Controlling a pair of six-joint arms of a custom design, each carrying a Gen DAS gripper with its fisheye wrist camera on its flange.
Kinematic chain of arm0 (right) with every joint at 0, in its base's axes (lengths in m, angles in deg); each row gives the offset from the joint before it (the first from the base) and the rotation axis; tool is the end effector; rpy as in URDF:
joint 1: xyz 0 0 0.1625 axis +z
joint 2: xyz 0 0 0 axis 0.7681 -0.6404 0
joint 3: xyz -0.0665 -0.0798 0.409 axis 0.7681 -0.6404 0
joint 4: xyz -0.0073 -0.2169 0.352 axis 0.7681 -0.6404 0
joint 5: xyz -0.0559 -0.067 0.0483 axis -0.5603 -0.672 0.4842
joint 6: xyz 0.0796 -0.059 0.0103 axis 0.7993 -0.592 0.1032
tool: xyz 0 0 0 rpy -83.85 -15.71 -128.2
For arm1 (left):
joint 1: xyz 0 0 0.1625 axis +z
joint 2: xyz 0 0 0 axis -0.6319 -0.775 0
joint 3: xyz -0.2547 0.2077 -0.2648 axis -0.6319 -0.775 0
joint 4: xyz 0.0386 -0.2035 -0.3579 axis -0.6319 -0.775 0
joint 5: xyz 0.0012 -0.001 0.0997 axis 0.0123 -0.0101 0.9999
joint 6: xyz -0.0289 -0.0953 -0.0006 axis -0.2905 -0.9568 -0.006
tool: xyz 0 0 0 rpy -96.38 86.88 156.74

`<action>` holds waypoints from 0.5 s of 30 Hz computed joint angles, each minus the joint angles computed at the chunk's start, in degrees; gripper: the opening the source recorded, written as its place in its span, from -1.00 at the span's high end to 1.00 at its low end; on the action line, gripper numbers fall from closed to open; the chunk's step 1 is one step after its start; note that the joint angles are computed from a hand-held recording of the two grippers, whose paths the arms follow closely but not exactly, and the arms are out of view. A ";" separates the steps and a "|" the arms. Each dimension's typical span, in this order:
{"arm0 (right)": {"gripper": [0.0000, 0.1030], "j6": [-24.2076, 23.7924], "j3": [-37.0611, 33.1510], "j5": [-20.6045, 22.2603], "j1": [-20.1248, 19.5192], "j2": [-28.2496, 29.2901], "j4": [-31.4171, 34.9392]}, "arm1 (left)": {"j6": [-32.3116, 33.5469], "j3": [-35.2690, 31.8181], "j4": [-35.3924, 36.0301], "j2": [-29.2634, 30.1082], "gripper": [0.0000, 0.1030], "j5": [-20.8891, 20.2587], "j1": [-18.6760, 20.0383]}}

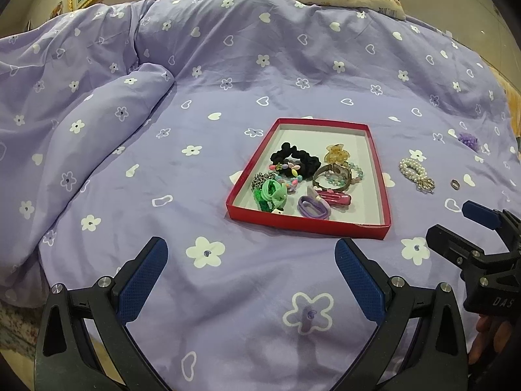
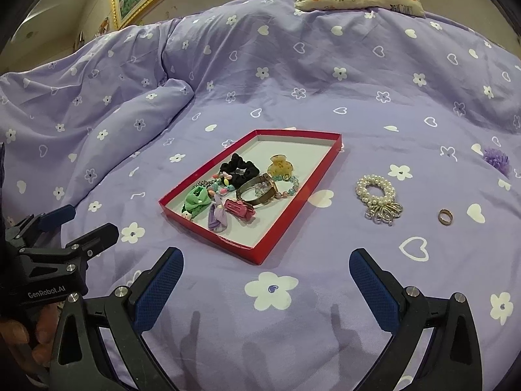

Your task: Organize jewelry

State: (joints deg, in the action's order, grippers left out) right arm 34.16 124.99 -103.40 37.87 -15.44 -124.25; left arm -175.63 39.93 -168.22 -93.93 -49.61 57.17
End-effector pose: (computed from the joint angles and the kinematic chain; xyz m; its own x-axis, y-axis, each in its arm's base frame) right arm 0.1079 -0.4100 0.3025 -0.7465 -0.4049 0.5280 -0.6508 0.6097 -0.4525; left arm -0.3813 -0.3569 0.0659 -0.6324 -0.1874 -0.7516 0.4989 0.6438 -0.5802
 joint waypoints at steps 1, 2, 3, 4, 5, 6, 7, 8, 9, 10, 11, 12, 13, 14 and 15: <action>-1.00 -0.14 0.04 -0.10 0.06 0.02 -0.15 | 0.08 0.02 -0.07 0.03 -1.00 0.03 0.01; -1.00 -0.18 0.07 -0.11 0.07 -0.01 -0.15 | 0.23 -0.04 -0.11 0.01 -1.00 -0.11 -0.01; -1.00 0.01 0.07 -0.13 0.09 -0.05 -0.03 | 0.05 -0.10 0.10 0.03 -1.00 -0.15 -0.07; -1.00 0.01 0.07 -0.13 0.09 -0.05 -0.03 | -0.18 -0.16 0.42 -0.01 -1.00 -0.19 -0.14; -1.00 0.08 0.14 -0.08 0.10 -0.06 -0.17 | -0.21 -0.16 0.37 -0.01 -1.00 -0.17 -0.13; -1.00 0.14 0.19 -0.15 0.13 -0.09 -0.24 | 0.03 -0.05 0.01 -0.05 -1.00 -0.12 -0.09; -1.00 0.21 0.23 -0.30 0.19 -0.10 -0.25 | -0.08 -0.09 0.10 0.03 -1.00 -0.07 -0.04; -1.00 0.19 0.21 -0.27 0.12 -0.09 -0.27 | -0.26 -0.15 0.28 0.03 -1.00 -0.06 -0.05; -1.00 0.26 0.23 -0.35 0.11 -0.09 -0.35 | -0.22 -0.12 0.16 -0.02 -1.00 -0.07 -0.07; -1.00 0.37 0.29 -0.42 0.13 -0.10 -0.40 | -0.03 -0.01 -0.22 -0.05 -1.00 -0.05 -0.02; -1.00 0.38 0.27 -0.39 0.00 -0.20 -0.25 | 0.09 0.08 -0.47 -0.12 -1.00 -0.02 -0.01; -1.00 0.42 0.26 -0.48 -0.01 -0.21 -0.20 | 0.01 0.03 -0.30 -0.11 -1.00 -0.05 -0.01; -1.00 0.41 0.16 -0.50 -0.10 -0.18 -0.05 | -0.09 -0.02 -0.11 -0.10 -1.00 -0.07 -0.05; -1.00 0.45 0.04 -0.59 -0.05 -0.17 0.15 | -0.04 0.02 -0.22 -0.12 -1.00 -0.04 -0.06; -1.00 0.41 0.04 -0.77 0.03 -0.17 0.19 | -0.12 -0.04 -0.06 -0.09 -1.00 -0.05 -0.07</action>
State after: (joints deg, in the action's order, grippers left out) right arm 34.57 125.03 -104.17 37.90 -15.61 -124.05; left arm -175.75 39.89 -168.28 -94.03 -49.66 57.09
